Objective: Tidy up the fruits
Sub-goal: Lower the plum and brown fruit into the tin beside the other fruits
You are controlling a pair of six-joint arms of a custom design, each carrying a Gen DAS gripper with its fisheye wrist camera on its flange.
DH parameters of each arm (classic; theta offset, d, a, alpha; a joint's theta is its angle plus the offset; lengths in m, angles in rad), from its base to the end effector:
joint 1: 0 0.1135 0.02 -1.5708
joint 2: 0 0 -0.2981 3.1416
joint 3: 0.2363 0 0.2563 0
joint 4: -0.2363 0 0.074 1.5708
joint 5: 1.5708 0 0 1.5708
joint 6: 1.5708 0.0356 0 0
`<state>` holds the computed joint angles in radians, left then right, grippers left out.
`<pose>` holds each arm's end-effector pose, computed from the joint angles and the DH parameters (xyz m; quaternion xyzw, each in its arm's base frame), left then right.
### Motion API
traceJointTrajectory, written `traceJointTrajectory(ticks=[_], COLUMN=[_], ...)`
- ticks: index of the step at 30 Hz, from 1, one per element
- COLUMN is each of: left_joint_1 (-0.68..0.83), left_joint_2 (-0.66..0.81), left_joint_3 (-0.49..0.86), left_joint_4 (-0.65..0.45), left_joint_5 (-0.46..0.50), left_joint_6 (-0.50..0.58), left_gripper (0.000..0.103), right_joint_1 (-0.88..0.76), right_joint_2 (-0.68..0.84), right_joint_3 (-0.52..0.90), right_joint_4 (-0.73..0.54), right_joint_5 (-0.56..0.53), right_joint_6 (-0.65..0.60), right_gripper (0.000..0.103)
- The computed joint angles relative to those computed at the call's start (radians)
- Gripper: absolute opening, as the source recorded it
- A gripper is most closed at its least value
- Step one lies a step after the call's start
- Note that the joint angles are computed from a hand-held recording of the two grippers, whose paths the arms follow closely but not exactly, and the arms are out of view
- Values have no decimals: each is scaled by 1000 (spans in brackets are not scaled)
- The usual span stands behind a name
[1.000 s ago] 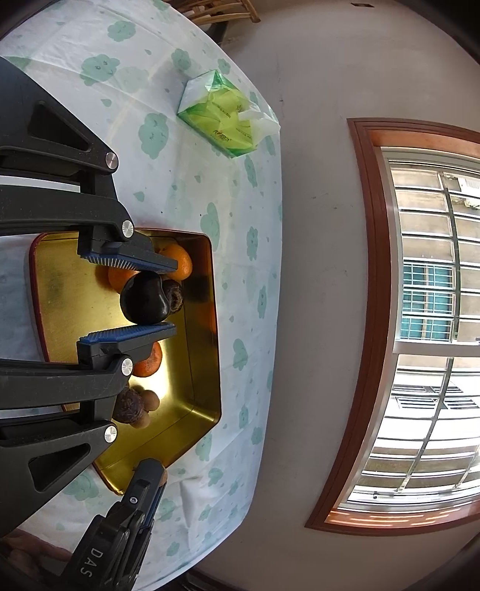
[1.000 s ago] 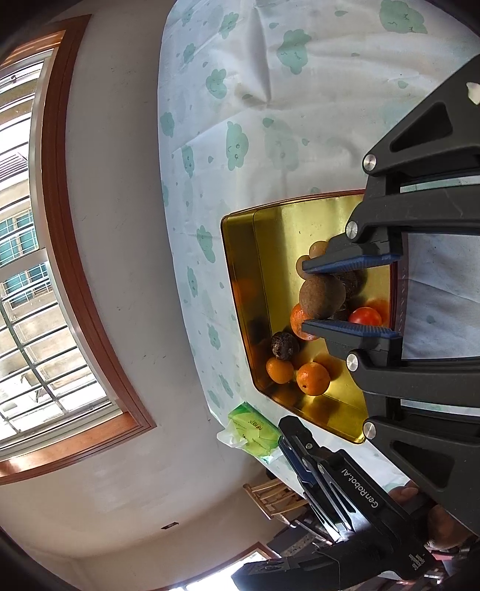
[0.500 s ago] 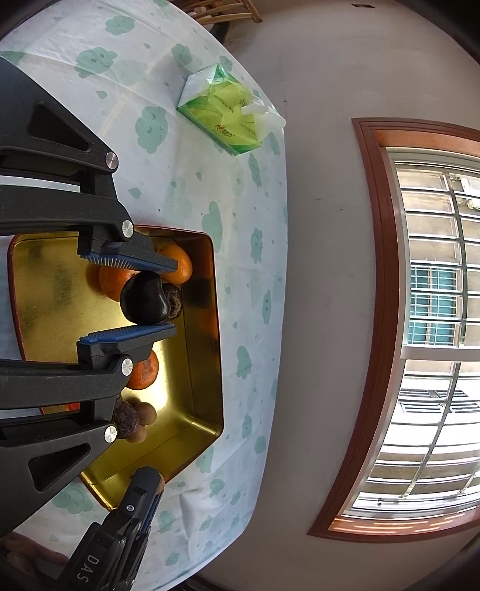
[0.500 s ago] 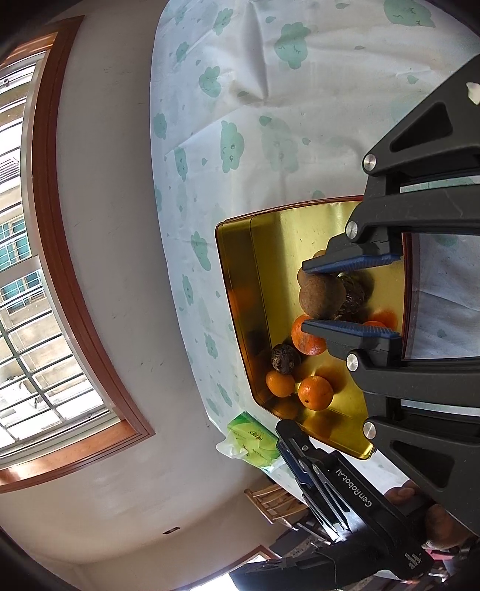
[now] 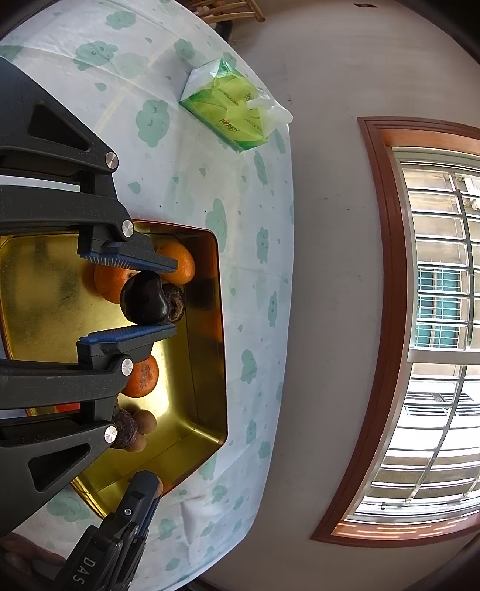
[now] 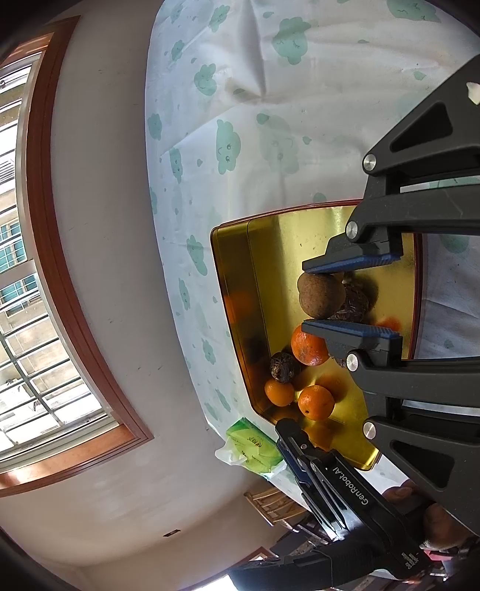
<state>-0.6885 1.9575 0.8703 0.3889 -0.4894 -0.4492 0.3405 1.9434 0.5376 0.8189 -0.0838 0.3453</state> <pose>0.3057 -0.2299 0.1291 0.0033 0.8853 -0.0358 0.4637 0.3004 0.1096 0.0946 -0.0177 0.8807 0.1934 0.4320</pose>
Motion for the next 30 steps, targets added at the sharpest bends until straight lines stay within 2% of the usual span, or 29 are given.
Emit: traceJointTrajectory(ticks=[30], left_joint_1=[15], left_joint_2=[24], left_joint_3=[16], left_joint_4=[9], left_joint_5=[10], left_joint_6=[5], left_gripper=[28], right_joint_1=[-25], right_joint_2=[32], right_joint_3=[25], right_joint_4=[1], right_joint_5=[-19], right_joint_6=[1], right_gripper=[23])
